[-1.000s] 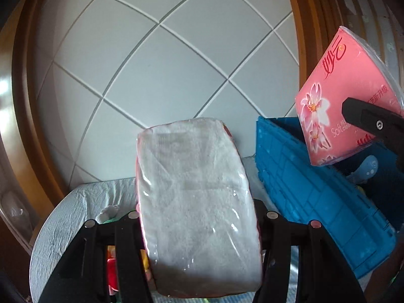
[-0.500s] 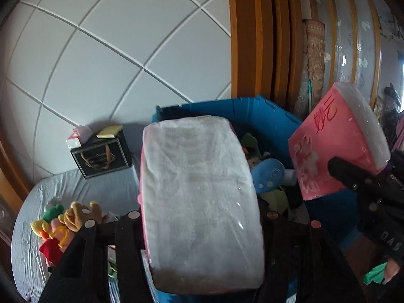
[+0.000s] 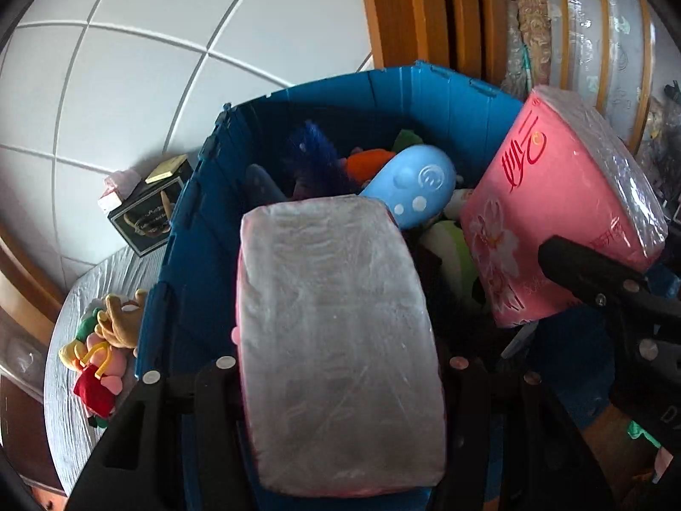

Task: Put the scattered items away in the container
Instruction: 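Lift both tissue packs and carry them over the blue crate, then open both tools to drop the tissue packs into the crate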

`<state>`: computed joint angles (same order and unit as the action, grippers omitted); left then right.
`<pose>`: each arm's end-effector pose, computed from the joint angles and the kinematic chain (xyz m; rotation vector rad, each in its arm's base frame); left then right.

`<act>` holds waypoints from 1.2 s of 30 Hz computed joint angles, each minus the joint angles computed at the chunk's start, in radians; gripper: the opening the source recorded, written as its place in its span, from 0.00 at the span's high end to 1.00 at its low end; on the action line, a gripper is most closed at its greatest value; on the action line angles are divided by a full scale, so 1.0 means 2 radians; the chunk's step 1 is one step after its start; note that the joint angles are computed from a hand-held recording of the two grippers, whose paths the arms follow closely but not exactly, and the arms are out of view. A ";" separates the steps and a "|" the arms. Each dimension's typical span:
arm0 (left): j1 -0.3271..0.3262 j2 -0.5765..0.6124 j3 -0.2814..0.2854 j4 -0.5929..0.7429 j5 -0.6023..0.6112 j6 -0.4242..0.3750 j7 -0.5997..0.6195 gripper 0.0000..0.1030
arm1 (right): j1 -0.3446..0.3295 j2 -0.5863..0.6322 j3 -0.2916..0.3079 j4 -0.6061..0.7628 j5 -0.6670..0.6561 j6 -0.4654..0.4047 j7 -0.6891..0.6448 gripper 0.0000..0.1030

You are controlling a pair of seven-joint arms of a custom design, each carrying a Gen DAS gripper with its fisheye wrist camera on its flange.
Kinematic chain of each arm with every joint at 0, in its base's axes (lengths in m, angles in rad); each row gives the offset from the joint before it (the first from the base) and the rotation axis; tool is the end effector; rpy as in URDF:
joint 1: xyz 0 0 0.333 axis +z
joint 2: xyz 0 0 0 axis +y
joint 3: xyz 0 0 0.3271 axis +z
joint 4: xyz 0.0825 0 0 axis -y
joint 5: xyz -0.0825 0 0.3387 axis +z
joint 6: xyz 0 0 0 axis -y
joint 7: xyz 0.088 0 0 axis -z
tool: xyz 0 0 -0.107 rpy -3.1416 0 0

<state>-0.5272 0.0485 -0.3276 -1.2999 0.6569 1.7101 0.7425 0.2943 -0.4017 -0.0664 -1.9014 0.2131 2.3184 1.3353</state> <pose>0.3931 -0.3541 0.7614 -1.7534 1.7424 -0.4996 0.4089 0.0897 0.7639 -1.9477 1.3195 -0.5169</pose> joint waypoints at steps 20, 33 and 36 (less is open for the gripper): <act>0.010 -0.041 -0.013 -0.043 0.006 0.023 -0.028 0.28 | 0.007 0.011 0.011 0.013 -0.008 -0.011 0.004 0.52; 0.037 -0.068 -0.036 -0.074 -0.002 0.041 -0.040 0.28 | 0.010 -0.016 0.009 -0.002 -0.005 0.002 0.005 0.33; 0.039 -0.073 -0.040 -0.079 -0.002 0.044 -0.042 0.28 | 0.010 -0.032 0.007 -0.016 -0.008 0.001 0.007 0.32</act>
<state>-0.4488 -0.0970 -0.4073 -1.4578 0.6523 1.7989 0.6577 0.3149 -0.4654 -0.0530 -1.9335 0.1969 2.3208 1.3489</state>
